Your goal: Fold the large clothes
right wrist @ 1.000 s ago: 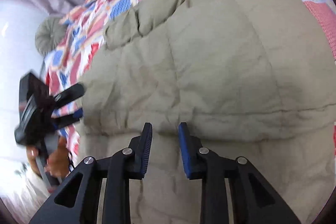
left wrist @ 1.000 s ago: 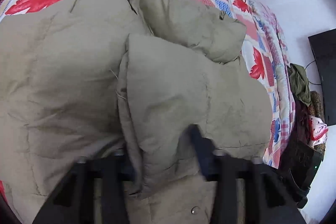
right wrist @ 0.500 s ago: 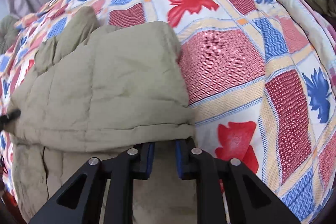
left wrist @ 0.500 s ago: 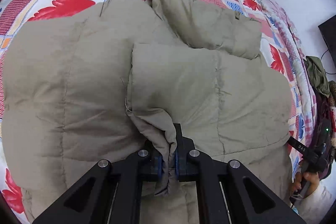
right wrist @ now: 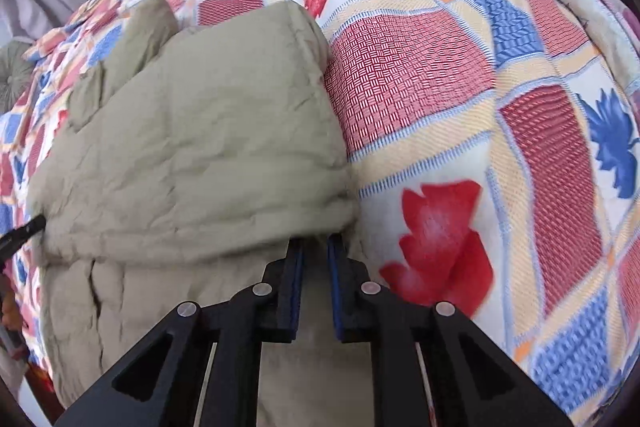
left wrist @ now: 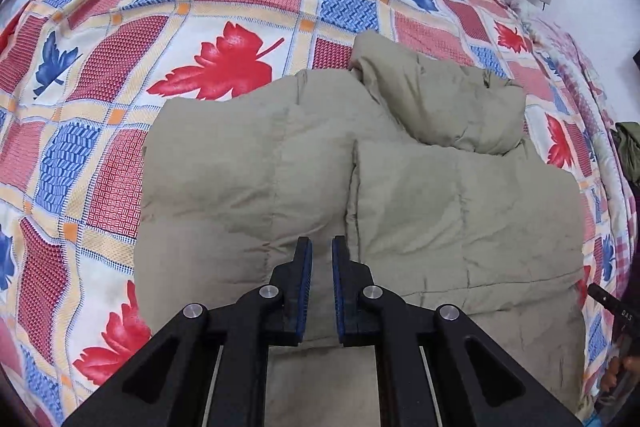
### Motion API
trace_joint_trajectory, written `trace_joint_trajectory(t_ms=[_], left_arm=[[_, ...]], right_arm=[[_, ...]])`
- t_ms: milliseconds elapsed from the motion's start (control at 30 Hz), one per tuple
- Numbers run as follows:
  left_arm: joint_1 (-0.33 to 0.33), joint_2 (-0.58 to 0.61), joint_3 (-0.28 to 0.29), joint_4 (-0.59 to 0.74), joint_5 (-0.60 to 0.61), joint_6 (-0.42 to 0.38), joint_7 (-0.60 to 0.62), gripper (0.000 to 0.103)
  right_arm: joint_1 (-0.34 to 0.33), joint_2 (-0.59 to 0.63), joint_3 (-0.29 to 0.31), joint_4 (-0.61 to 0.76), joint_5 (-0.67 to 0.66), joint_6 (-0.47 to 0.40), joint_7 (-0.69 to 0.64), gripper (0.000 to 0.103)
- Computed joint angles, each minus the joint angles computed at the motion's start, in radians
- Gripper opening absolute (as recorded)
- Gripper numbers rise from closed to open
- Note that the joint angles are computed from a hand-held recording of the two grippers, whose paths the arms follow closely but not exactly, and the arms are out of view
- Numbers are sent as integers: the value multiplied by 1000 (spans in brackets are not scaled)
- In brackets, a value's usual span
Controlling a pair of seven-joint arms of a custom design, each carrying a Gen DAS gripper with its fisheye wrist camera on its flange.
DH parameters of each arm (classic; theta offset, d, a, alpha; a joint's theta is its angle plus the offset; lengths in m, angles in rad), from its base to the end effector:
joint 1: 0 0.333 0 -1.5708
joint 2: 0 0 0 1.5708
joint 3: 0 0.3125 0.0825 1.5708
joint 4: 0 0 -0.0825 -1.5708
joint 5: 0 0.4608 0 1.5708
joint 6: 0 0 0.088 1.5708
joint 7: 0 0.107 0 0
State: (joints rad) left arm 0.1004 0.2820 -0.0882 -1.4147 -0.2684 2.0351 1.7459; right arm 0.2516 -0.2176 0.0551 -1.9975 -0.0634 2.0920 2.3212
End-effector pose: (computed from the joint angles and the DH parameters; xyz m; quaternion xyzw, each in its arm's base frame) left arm 0.7523 0.0026 0.5655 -0.6635 0.7157 -0.2142 0.0396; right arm 0.5701 0.1794 0.5661 -0.5372 0.8283 -0.0738 0.1410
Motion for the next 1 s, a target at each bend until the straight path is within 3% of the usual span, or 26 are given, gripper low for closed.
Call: trace_joint_trajectory(t_ms=[167,233,333,500,667,800,1000], left_arm=[[-42,58,-22,76,14,10,-18,12],[-79,86,-15,91,78,41,-67,12],[-119,135,8,111,188,61,-145,12],[-97,171,-15,119,143,87,-127,12],[-103,181,-17,112,147,110,-107,12],[-106,164,-10,115,167,84,-105,12],[-70,48,-3,8,155,65,-51,12]], right_arm=[[-19,-94,14,-65,-77,102,64,14],[-25,-75,-12,-62,-37,175,75,14],[-33,45,-37,25,15,258,47,14],[-54,218,-43,155,70,212,11,11],[-74,246,-42,141,63,254,19,9],[-83,266,-43,152,62,266,38,9],[-57,202,-21,156,-114,100,54,26]])
